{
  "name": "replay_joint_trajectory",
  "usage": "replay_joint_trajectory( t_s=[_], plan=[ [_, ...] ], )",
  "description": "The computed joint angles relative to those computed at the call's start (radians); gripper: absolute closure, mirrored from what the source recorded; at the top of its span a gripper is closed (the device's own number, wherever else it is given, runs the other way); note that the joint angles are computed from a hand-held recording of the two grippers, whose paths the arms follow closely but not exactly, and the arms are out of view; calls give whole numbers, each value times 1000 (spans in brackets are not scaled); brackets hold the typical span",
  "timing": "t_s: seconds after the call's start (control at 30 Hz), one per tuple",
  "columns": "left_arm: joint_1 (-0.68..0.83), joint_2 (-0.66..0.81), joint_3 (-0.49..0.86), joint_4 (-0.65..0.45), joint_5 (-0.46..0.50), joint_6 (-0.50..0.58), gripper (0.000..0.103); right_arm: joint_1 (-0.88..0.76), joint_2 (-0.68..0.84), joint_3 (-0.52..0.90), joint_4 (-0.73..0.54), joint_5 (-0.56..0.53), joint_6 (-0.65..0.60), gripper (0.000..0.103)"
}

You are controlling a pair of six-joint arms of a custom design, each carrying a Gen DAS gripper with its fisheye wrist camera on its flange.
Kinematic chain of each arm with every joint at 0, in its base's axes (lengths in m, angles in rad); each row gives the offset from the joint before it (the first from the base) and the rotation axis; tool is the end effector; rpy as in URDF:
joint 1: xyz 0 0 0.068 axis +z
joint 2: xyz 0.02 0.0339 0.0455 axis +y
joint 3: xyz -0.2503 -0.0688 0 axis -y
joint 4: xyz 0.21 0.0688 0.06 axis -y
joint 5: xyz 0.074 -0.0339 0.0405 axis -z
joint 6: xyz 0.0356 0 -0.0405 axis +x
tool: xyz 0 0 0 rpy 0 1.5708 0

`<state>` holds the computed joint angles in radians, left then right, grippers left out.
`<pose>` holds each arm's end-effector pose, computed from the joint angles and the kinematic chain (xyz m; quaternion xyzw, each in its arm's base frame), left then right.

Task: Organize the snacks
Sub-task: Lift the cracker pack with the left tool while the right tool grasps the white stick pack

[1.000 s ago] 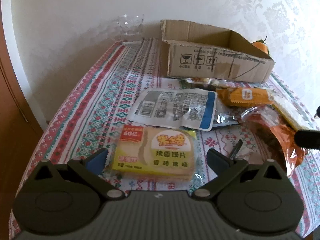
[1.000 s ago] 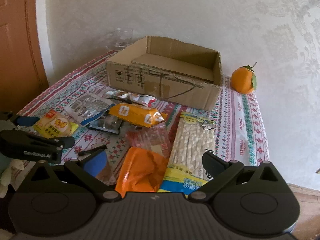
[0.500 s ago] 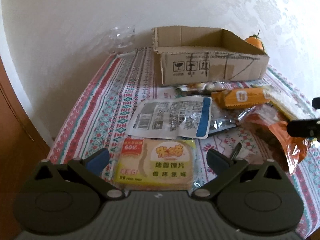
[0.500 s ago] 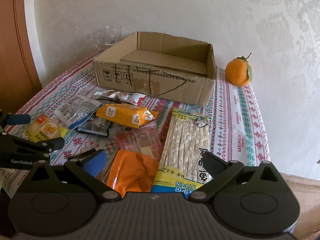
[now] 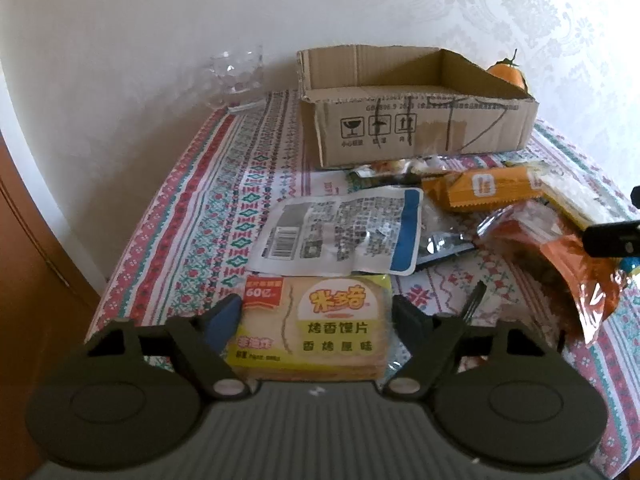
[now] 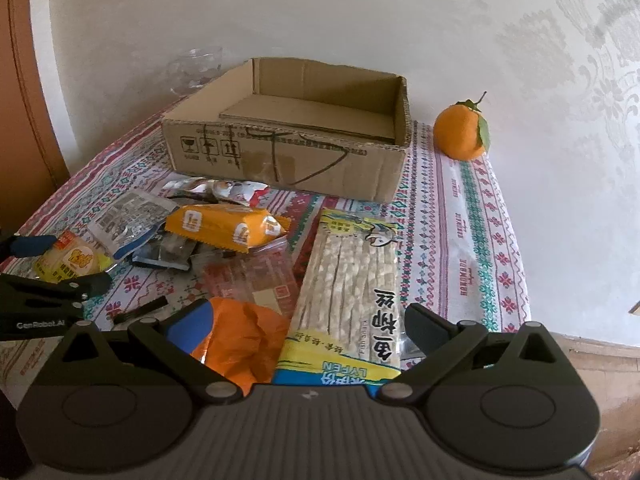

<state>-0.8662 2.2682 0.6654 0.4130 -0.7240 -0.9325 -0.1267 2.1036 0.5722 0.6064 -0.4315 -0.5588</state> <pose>0.1938 -0.1915 0.0001 -0.0975 0.9155 0.0777 0.3824 0.2790 -0.0205 0.0367 -0.2649 0.8902 0.0870 0.3602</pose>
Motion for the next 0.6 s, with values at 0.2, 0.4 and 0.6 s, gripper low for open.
replay_joint_trajectory(
  t_s=[0.2, 0.4, 0.6],
  plan=[
    [16, -38, -42, 42, 29, 12, 27, -6, 16, 60, -52, 11, 23, 0],
    [18, -63, -62, 74, 35, 32, 27, 9, 99, 191, -116, 41, 73, 1],
    [28, -56, -60, 83, 62, 37, 27, 35, 172, 326, -212, 63, 95, 18]
  ],
)
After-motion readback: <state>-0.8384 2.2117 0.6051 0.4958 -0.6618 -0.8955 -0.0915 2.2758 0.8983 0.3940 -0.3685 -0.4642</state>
